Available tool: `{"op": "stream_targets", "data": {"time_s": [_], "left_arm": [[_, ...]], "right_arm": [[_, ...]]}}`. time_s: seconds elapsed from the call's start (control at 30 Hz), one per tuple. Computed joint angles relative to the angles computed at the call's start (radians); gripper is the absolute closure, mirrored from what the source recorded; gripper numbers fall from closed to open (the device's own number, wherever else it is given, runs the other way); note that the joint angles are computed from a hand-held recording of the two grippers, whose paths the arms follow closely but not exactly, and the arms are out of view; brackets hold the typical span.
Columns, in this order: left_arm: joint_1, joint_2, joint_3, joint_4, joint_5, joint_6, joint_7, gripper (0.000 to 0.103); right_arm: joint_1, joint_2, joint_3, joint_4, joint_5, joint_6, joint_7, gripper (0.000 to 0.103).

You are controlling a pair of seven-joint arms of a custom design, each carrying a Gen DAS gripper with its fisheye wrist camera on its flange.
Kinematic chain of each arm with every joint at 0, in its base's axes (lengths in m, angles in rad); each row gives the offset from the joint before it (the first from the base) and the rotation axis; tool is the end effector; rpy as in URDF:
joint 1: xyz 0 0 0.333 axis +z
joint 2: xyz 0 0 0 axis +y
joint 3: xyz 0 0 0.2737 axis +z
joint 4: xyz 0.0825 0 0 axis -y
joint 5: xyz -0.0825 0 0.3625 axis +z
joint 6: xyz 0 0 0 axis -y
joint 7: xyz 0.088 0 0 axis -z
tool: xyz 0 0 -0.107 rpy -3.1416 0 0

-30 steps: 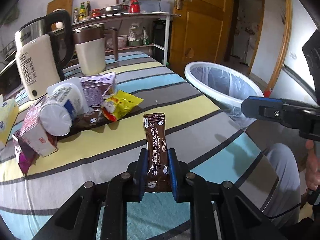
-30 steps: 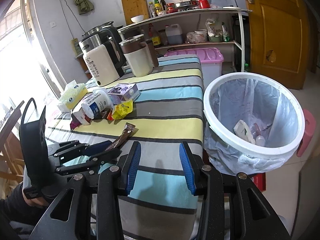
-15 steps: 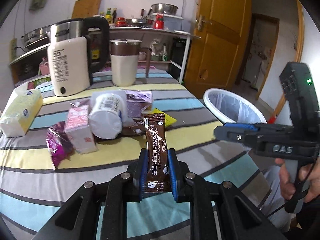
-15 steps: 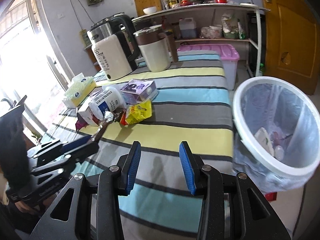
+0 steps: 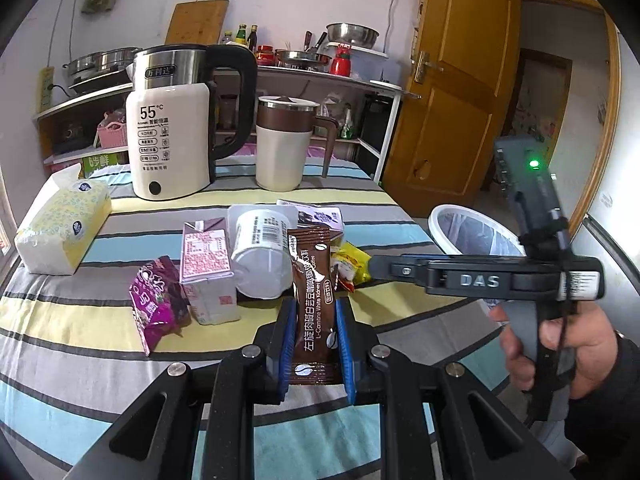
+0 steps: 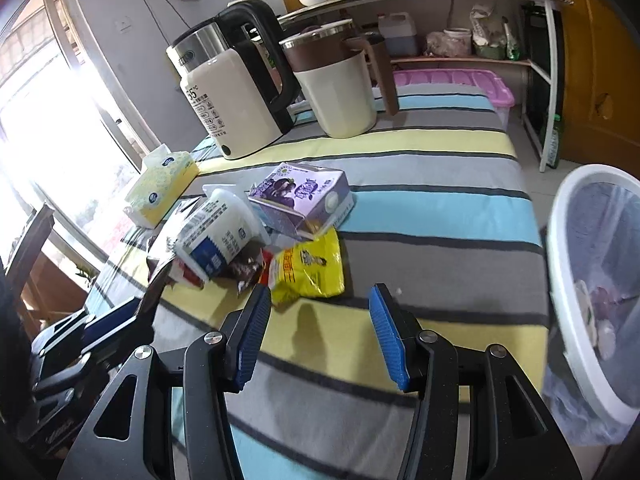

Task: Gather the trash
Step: 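Grasp the yellow snack bag with the right tool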

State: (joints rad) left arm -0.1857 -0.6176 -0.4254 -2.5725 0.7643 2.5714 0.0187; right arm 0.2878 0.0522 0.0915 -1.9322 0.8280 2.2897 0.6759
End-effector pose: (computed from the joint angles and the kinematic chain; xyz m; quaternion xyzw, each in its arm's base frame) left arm 0.3314 -0.2539 0.4790 -0.7413 0.4975 -0.3228 0.3144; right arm 0.5336 0.2298 0.4632 -0.8622 0.3474 0.0521 0.3651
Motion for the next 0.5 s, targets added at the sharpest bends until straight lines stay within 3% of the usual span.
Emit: {"op": "stream_targets", "data": {"time_s": [0.33,0.37,0.4,0.43,0.5], "left_arm": [[0.009,-0.023,0.01,-0.023,0.0,0.021,0.001,0.083],[0.01,-0.024,0.01,-0.025,-0.002,0.021,0.0,0.083],[0.011,-0.025,0.01,-0.027,-0.003,0.022,0.0,0.083],[0.011,-0.026,0.01,-0.027,-0.004,0.021,0.001,0.083],[0.013,-0.025,0.008,-0.027,-0.006,0.021,0.0,0.083]], "right_arm": [[0.014,0.076,0.025,0.072,-0.058,-0.019,0.059,0.051],[0.016,0.074,0.027,0.067,-0.06,-0.01,0.054,0.054],[0.017,0.07,0.029,0.062,-0.062,-0.008,0.048,0.068],[0.019,0.067,0.029,0.057,-0.068,-0.004,0.048,0.073],[0.021,0.054,0.029,0.038,-0.063,0.014,0.043,0.074]]}}
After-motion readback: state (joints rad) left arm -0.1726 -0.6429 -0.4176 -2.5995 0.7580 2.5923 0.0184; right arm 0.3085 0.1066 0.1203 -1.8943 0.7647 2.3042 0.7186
